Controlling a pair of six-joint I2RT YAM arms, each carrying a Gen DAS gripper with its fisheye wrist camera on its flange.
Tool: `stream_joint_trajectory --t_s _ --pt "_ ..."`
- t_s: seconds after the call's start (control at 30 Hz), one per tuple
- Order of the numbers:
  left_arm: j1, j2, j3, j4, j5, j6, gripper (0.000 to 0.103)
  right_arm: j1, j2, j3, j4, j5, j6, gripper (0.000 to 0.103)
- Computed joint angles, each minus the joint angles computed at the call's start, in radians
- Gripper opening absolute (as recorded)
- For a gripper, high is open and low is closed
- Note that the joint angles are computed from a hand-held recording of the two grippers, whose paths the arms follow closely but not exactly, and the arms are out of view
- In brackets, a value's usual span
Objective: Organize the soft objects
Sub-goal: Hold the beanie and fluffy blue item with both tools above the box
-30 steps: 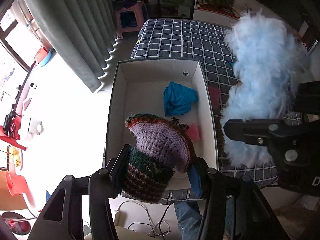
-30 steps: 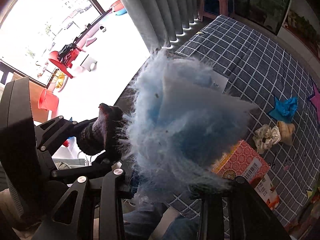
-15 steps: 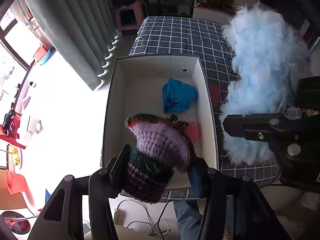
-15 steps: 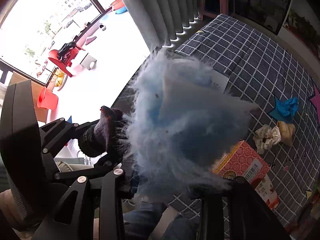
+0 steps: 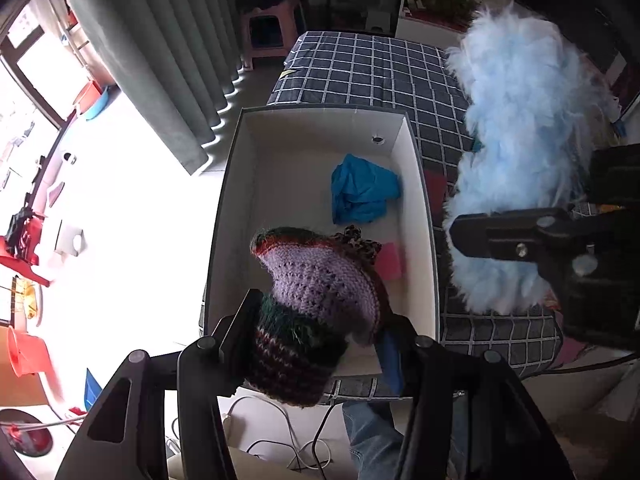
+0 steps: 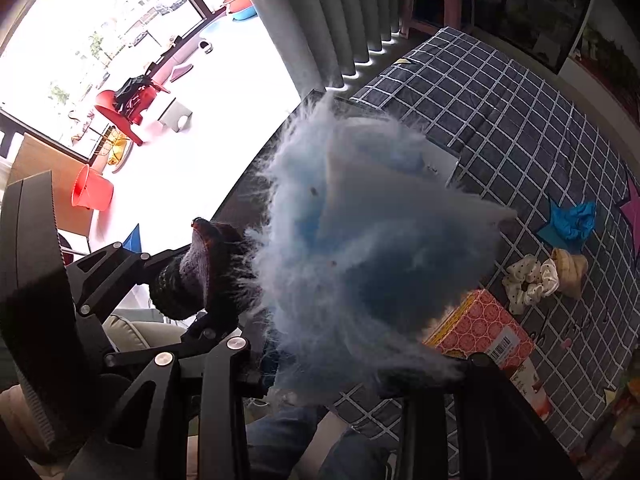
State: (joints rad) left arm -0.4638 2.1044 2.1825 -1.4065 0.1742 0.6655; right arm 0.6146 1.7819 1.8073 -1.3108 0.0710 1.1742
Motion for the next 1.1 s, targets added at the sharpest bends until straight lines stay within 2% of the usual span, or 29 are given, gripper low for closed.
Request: stream_joint_trajectory --t_s 0.43,0.57,0.7,1.1 --pt "-0.015 0.07 0.089 0.008 -0.029 -0.084 0.056 -0.083 -0.006 -0.018 0.037 -0.038 -0.016 0.036" --pt "-0.025 0.038 0.018 0.062 -0.057 -0.092 0.056 -0.098 0.015 0.012 0.035 -0.054 -0.041 0.036" --pt "-0.025 0.019 -0.024 0.065 -0.058 -0.086 0.056 -0.097 0.036 0.033 0.04 -0.069 -0.066 0.036" --pt "-0.02 0.04 -0.021 0.045 -0.061 -0.084 0.056 -0.112 0.063 0.046 0.047 -0.095 -0.094 0.036"
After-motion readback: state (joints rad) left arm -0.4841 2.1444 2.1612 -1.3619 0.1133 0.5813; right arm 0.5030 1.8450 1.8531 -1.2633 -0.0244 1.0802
